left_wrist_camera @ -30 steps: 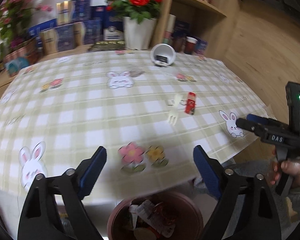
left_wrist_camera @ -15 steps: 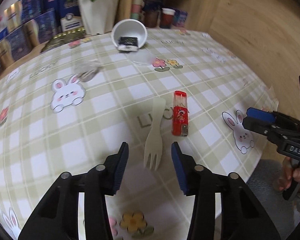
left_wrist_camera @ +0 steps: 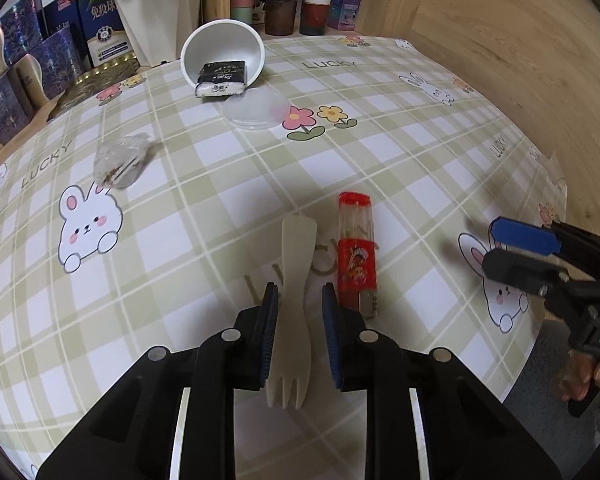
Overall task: Collect trash
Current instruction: 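Grasp the white plastic fork with the left tool while the right tool grasps the red lighter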
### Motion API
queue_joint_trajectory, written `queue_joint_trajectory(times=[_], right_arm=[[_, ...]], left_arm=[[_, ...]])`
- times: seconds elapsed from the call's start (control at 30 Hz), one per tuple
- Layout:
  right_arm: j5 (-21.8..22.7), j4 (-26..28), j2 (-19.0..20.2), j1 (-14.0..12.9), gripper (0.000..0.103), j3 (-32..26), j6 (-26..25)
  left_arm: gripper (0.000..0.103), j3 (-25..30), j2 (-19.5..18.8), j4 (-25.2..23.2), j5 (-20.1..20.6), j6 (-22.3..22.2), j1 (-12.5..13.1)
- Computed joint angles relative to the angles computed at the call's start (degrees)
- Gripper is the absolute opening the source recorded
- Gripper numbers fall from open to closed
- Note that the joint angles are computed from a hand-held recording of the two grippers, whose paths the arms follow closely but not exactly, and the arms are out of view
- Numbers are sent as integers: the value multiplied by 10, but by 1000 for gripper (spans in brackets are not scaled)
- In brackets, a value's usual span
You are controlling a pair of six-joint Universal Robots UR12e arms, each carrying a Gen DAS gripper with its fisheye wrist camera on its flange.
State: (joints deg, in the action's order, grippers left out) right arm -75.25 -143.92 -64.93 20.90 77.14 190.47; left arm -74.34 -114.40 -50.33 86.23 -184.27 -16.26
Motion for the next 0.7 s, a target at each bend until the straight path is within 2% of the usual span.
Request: queue_joint_trajectory(times=[0.2, 0.23, 0.3, 0.5, 0.7], right_arm=[[4, 7, 5, 2, 50, -7, 2], [4, 9, 6, 2, 50, -8, 2], [7, 14, 8, 3, 50, -11, 4], [26, 41, 21, 8, 50, -31, 17], [43, 77, 54, 19, 50, -80, 26]], left_arm=[[22, 16, -13, -1, 11, 3, -3], [15, 16, -14, 1, 13, 4, -3], [15, 15, -14, 9, 25, 7, -4], [14, -25, 13, 45, -8, -49, 12], [14, -92, 66, 108, -21, -111, 27]])
